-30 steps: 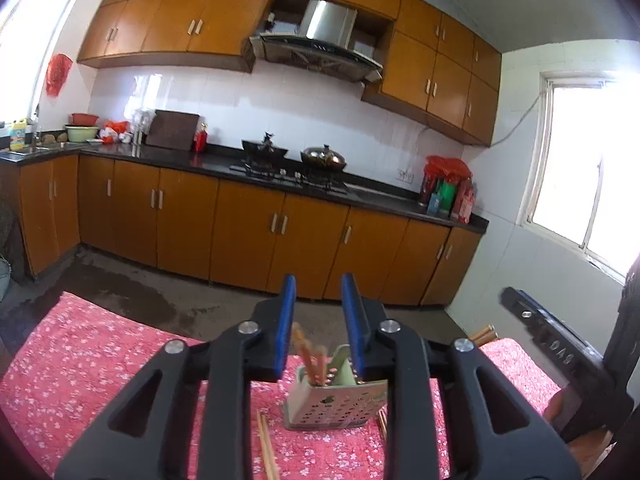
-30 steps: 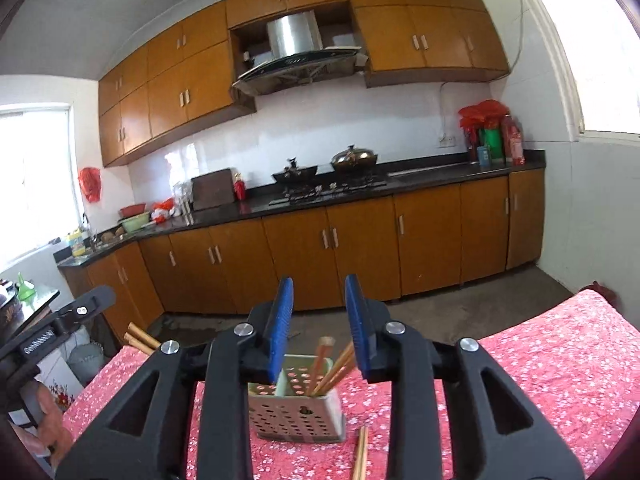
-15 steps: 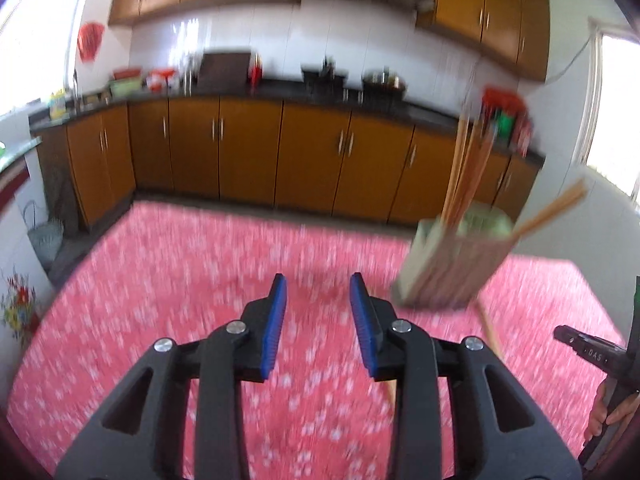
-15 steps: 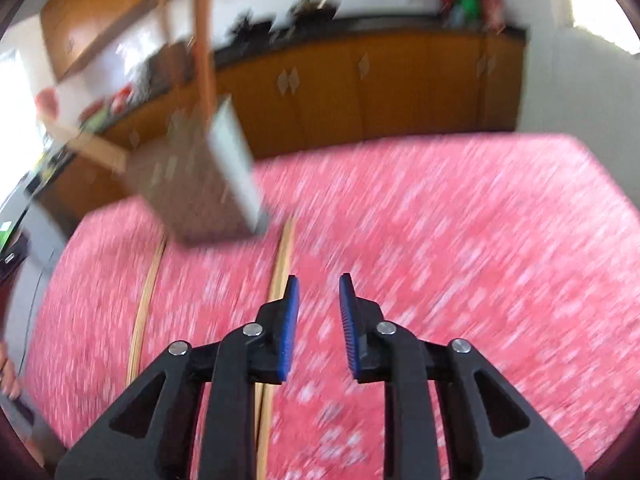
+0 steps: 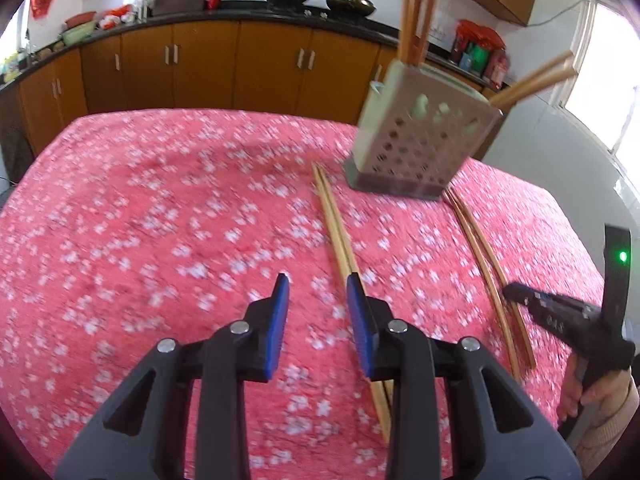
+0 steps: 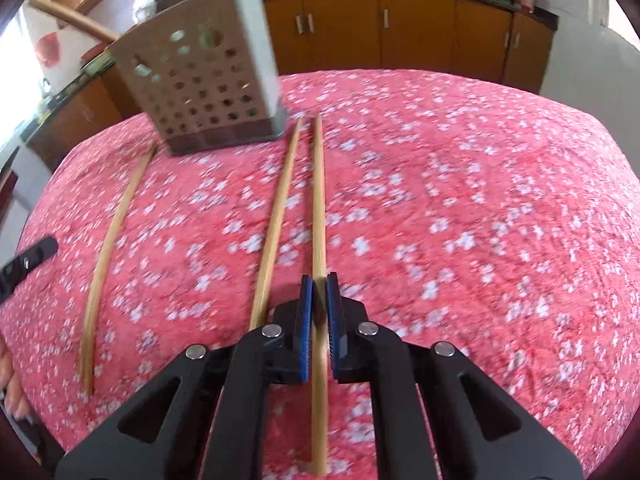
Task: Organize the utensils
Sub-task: 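Lower the left gripper to a loose chopstick and grasp it while the right gripper grasps another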
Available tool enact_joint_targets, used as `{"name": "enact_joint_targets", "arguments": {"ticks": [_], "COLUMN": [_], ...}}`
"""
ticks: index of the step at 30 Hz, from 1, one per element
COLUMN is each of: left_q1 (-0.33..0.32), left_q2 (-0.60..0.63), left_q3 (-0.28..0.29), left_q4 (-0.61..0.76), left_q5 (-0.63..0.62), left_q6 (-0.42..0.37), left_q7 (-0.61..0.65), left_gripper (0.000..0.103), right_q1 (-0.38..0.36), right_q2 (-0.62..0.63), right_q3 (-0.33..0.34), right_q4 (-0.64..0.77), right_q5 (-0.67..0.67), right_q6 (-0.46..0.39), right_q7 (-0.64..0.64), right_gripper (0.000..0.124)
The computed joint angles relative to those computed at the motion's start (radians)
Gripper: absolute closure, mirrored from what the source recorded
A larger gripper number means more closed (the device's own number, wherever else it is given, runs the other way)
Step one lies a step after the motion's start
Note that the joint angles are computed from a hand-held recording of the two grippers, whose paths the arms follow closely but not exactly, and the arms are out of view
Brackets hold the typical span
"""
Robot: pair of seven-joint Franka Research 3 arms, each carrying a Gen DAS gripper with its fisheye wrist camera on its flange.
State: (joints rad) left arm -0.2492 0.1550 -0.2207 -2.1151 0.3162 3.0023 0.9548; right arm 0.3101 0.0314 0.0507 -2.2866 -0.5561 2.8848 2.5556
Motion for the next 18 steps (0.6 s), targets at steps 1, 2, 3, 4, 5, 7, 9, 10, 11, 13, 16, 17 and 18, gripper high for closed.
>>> {"name": "enact_joint_targets", "arguments": {"ticks": [1, 2, 3, 4, 5, 7, 9, 10, 11, 13, 16, 17, 18], "left_q1": [0.016, 0.018, 0.025, 0.032, 0.035, 0.017, -0.008, -0.015, -0.022, -0.035, -0.054, -0.067, -0.078], "left_q2": [0.009, 0.014, 0.02, 0.025, 0.03, 0.035, 0.036, 0.038, 0.04, 0.045, 0.054, 0.061, 0.068], "left_q3": [-0.026, -0.034, -0.05, -0.065, -0.078, -0.065, -0.043, -0.037, -0.032, -0.021, -0.008, 0.005, 0.018], "left_q4": [0.004, 0.007, 0.01, 0.012, 0.013, 0.016, 0.022, 0.024, 0.026, 0.028, 0.047, 0.057, 0.066], "left_q5": [-0.042, -0.059, -0.088, -0.117, -0.142, -0.134, -0.099, -0.089, -0.077, -0.049, -0.003, 0.026, 0.058], "left_q6": [-0.006, -0.01, -0.015, -0.02, -0.026, -0.037, -0.059, -0.069, -0.083, -0.085, -0.117, -0.123, -0.127], "left_q7": [0.041, 0.057, 0.083, 0.111, 0.137, 0.141, 0.121, 0.116, 0.109, 0.092, 0.057, 0.027, -0.001], "left_gripper": [0.075, 0.078, 0.081, 0.082, 0.084, 0.086, 0.088, 0.088, 0.088, 0.088, 0.088, 0.088, 0.09], "right_q1": [-0.001, -0.003, -0.004, -0.005, -0.005, -0.007, -0.009, -0.01, -0.01, -0.011, -0.01, -0.011, -0.011], "right_q2": [-0.003, -0.006, -0.008, -0.008, -0.009, -0.008, -0.01, -0.007, -0.008, -0.008, -0.011, -0.014, -0.016], "right_q3": [-0.003, -0.003, -0.003, -0.002, -0.001, 0.001, 0.001, 0.002, 0.001, 0.0, 0.003, 0.004, 0.007], "right_q4": [-0.009, -0.012, -0.014, -0.014, -0.013, -0.011, -0.014, -0.012, -0.014, -0.015, -0.016, -0.021, -0.023], "right_q5": [-0.011, -0.007, -0.015, -0.022, -0.038, -0.049, -0.044, -0.042, -0.042, -0.045, -0.046, -0.03, -0.021], "right_q6": [0.007, 0.01, 0.01, 0.009, 0.006, 0.002, 0.007, 0.008, 0.01, 0.011, 0.005, 0.01, 0.012], "right_q7": [0.014, 0.012, 0.017, 0.021, 0.03, 0.035, 0.032, 0.032, 0.032, 0.031, 0.033, 0.021, 0.018], "right_gripper": [0.116, 0.116, 0.116, 0.116, 0.116, 0.116, 0.116, 0.116, 0.116, 0.116, 0.116, 0.116, 0.115]}}
